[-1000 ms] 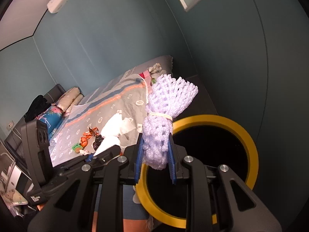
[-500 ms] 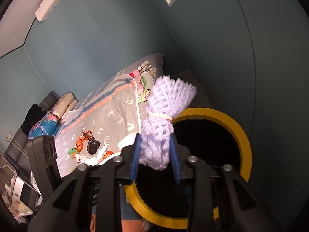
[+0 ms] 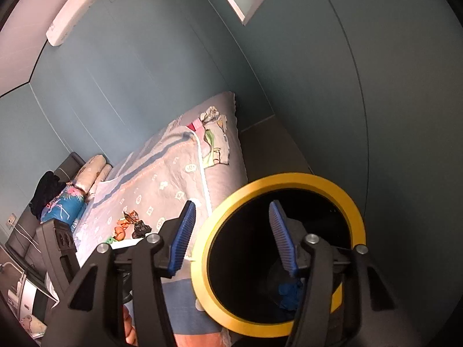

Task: Collect trash
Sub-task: 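Open the right tool to drop the mesh net while the left tool drops the tissue into the bin, then withdraw both open tools from above the bin toward the bed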

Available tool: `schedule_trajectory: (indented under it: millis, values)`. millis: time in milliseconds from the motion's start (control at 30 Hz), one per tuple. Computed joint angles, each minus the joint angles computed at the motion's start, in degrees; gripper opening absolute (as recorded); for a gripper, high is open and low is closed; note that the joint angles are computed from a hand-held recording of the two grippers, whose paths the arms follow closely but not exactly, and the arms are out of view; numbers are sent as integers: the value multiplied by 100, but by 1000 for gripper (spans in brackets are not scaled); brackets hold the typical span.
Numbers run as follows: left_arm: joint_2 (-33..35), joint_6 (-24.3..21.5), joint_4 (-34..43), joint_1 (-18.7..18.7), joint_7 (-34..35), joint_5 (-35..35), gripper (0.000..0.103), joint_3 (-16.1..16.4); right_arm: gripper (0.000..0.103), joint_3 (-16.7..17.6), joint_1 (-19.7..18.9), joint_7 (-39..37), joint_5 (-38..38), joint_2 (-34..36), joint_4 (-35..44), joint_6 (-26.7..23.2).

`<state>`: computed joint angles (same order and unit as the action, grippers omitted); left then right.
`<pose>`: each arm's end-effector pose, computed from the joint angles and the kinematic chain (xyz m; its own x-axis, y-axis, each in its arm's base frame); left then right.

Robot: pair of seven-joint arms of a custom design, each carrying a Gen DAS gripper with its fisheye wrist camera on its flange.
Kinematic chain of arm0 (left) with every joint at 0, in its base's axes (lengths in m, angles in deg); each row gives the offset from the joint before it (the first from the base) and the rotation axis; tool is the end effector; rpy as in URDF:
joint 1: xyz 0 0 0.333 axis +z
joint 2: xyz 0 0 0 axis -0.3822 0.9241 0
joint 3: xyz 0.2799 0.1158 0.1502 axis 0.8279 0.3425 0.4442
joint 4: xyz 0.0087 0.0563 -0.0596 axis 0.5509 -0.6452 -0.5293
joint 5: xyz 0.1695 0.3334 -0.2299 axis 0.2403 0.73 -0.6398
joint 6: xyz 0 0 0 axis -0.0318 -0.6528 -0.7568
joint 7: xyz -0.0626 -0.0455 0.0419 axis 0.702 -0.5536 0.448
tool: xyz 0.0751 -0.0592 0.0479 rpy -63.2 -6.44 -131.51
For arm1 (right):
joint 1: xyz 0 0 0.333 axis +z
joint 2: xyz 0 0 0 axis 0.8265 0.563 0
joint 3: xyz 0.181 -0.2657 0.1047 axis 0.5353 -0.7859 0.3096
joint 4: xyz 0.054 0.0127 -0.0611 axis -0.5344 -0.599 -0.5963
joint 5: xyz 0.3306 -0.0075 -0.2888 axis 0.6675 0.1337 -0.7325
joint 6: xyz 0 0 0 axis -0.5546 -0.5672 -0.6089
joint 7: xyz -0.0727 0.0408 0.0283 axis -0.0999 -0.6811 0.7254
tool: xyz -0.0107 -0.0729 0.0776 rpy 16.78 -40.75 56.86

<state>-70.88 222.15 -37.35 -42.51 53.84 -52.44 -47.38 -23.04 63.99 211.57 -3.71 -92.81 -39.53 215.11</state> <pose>0.5265 -0.3081 0.6070 -0.2856 -0.8802 0.3791 -0.7013 -0.0776 -0.7087 0.4779 0.2386 0.6473 0.0332 -0.8794 -0.4748 -0.5670 0.3747 -0.7336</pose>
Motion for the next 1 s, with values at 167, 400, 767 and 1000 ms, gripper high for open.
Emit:
schedule_trajectory:
  millis: [167, 400, 767, 1000]
  values:
    - [-136, 47, -95, -54, 153, -218, 86, 83, 52, 70, -31, 3, -72, -116, 36, -55]
    - [-404, 106, -272, -306, 881, -1011, 87, 323, 54, 201, -148, 102, -210, -316, 22, -72]
    - [-346, -122, -18, -495, 1449, -1571, 87, 392, 58, 248, -311, 94, -152, -861, -272, -6]
    - [50, -937, 621, -432, 2280, -2587, 87, 318, 59, 152, -417, -38, 141, -1198, -595, 117]
